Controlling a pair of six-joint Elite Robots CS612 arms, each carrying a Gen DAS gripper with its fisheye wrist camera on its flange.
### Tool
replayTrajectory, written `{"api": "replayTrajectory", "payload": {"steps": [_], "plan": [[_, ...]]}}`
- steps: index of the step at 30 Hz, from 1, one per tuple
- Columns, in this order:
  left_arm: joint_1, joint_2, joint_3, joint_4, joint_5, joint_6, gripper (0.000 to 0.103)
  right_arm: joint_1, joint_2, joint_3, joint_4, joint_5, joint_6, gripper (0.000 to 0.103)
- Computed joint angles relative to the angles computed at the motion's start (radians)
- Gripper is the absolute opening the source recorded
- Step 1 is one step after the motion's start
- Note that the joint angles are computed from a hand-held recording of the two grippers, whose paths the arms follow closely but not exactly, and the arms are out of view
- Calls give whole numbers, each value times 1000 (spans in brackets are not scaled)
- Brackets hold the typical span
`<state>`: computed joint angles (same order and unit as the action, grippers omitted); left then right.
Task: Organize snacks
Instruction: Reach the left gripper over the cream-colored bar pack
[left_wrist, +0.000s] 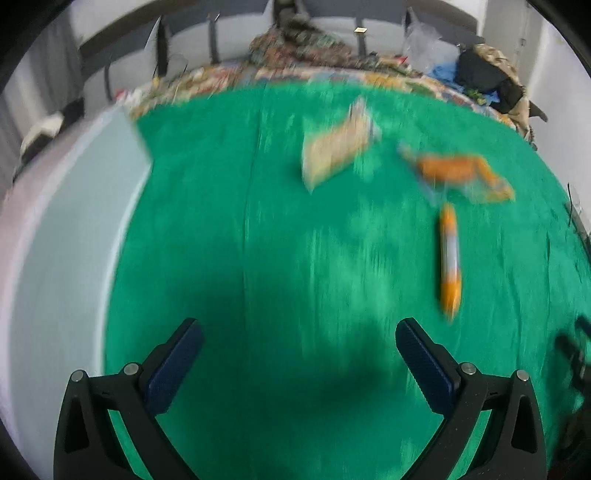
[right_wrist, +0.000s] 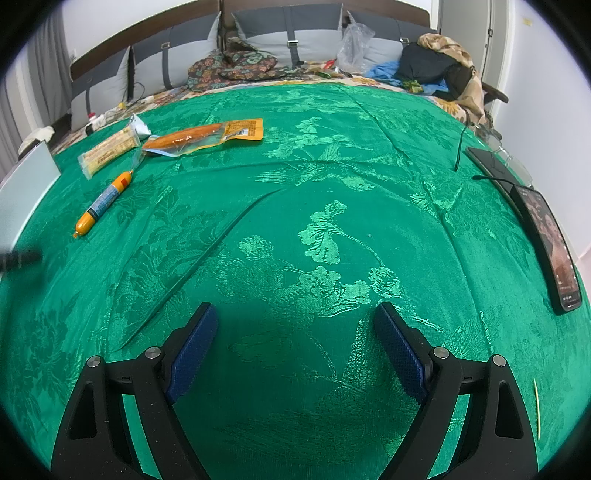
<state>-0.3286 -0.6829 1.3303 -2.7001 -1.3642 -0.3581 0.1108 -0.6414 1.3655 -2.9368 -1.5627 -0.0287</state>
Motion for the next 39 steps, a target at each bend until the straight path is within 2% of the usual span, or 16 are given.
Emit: {"api": "replayTrajectory", "payload": {"steps": [3,8,11,13,15,16,18,21,25,28,30,33,34,37,38,39], "plan": [[14,60,-156,100,4,77,102,0,0,0,0,0,0,90],[21,202,-444,298,11,177,102,0,0,0,0,1,0,90],[20,274,-576,403,7,211,101,0,0,0,0,1,0,90],[27,308,-638,444,-39,209,77,0,0,0,0,1,0,90],[42,316,-650,436,-132,173,22,0,0,0,0,1,0,90],[46,311,-643,431,-159,148,16,0,0,0,0,1,0,90],[45,284,-589,388,-152,135,14,0,0,0,0,1,0,90],[55,197,-420,266,-233,76,14,0,1,-1,1,0,-1,90],[73,54,-143,84,-395,-38,14,0,1,-2,1,-1,-1,90],[84,-12,13,-23,-475,-125,14,0,1,-1,1,0,-1,90],[86,-39,94,-80,-494,-176,15,0,0,-1,1,0,0,90],[76,-63,170,-105,-421,-208,19,-1,0,-1,0,1,0,90],[79,-64,194,-159,-429,-227,21,-1,0,0,1,2,0,90],[83,-73,235,-260,-409,-294,65,-1,0,0,1,2,0,90],[76,-81,242,-256,-360,-307,91,-1,0,0,2,2,-1,90],[64,-92,253,-248,-285,-315,99,-1,0,0,2,2,-1,90]]}}
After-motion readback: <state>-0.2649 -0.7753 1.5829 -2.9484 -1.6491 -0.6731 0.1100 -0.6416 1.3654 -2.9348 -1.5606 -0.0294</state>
